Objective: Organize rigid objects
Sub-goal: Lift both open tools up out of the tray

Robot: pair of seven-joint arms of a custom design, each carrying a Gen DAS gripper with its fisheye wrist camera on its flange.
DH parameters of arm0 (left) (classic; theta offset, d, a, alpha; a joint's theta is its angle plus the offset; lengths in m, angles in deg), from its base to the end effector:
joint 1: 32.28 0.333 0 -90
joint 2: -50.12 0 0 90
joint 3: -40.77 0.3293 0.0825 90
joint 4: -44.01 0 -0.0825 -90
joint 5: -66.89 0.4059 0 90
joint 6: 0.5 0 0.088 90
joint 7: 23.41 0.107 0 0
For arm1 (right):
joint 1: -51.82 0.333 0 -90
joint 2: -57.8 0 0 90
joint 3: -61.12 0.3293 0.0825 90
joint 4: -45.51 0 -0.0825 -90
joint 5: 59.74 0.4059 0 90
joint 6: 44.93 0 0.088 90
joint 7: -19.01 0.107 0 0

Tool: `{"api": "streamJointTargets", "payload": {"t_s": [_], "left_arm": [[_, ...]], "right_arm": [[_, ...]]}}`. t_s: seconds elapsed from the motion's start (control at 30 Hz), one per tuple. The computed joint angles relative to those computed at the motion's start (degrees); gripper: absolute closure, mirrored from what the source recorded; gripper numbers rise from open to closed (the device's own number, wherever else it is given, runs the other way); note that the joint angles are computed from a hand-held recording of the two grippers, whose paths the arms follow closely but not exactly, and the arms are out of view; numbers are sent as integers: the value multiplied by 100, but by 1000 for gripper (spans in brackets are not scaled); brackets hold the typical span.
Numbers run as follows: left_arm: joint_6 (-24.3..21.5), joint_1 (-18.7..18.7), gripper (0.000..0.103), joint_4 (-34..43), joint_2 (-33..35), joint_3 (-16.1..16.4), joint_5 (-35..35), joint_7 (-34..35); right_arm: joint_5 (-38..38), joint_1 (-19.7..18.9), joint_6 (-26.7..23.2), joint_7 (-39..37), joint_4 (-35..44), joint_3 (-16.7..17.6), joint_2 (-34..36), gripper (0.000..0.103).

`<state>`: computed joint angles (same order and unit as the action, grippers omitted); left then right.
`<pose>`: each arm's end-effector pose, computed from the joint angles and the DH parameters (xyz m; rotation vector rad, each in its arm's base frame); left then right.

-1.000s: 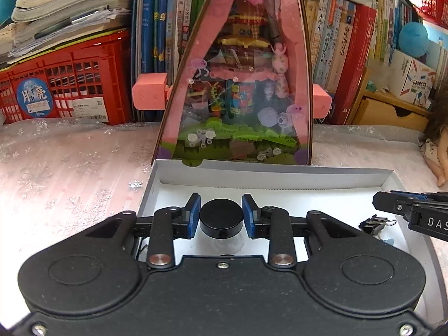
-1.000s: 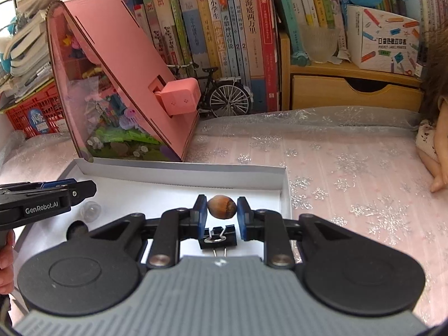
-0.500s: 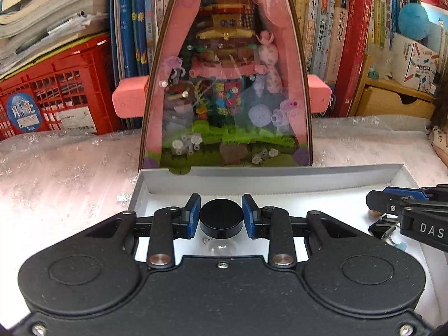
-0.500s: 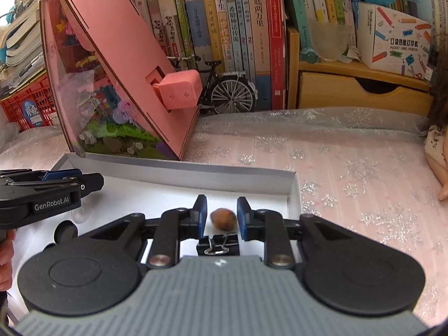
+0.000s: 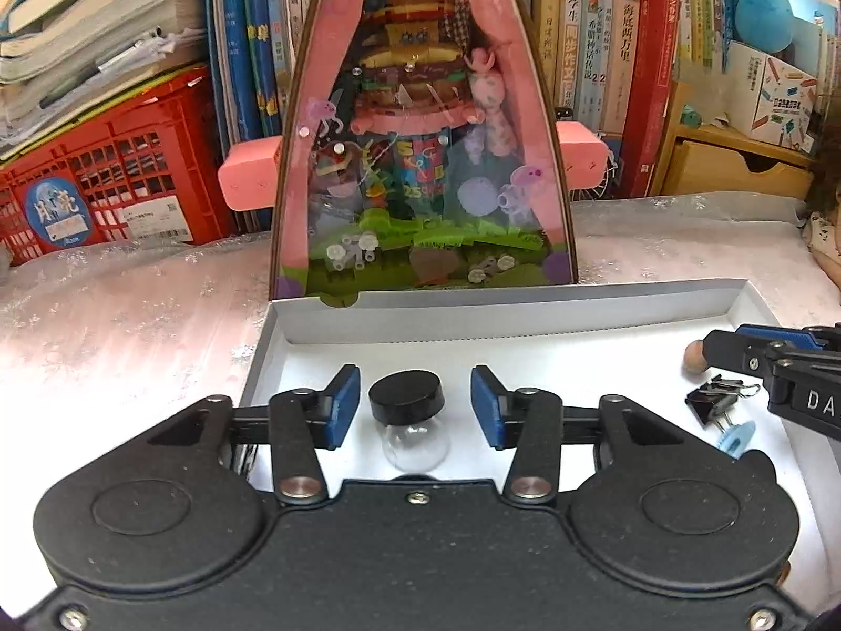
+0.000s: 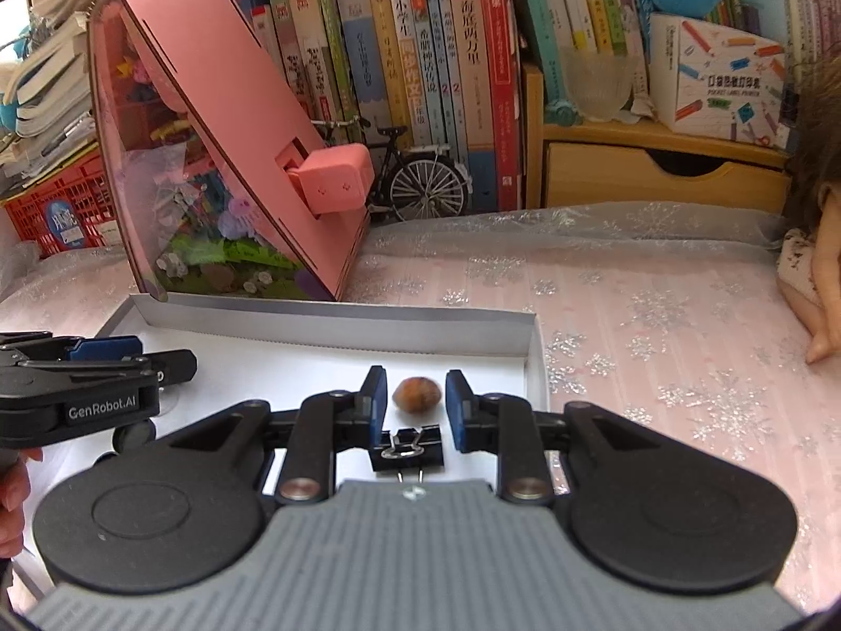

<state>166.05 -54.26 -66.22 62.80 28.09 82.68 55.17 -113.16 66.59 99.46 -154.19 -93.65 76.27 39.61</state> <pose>0.5507 -0.3885 0.4704 -1.1850 2.3112 -0.9091 0.4179 0.2541 0.4610 -1.2801 2.1148 -0.7977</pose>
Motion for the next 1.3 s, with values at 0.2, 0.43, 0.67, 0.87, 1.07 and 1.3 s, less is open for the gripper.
{"api": "streamJointTargets", "payload": {"t_s": [0.2,0.43,0.67,0.87,1.07,1.3], "left_arm": [[266,92,42,-453,-417,-96,-141,58],[682,229,28,-1037,-978,-293,-704,505],[1022,59,23,-1639,-1589,-318,-2225,1685],[1257,-503,22,-2270,-2158,102,-3251,2561],[1572,-1289,20,-2955,-2666,794,-3747,2872],[1913,-1841,20,-3870,-3237,1335,-3389,2786]], "right_arm": [[-51,50,-284,124,-111,165,-308,48],[-125,137,-643,277,-195,422,-646,33],[-168,310,-1044,350,-212,666,-910,20],[-206,515,-1565,452,-208,941,-1119,16],[-110,773,-1862,625,-272,1102,-1252,14],[-205,1136,-2386,1058,-348,1424,-1106,12]]}}
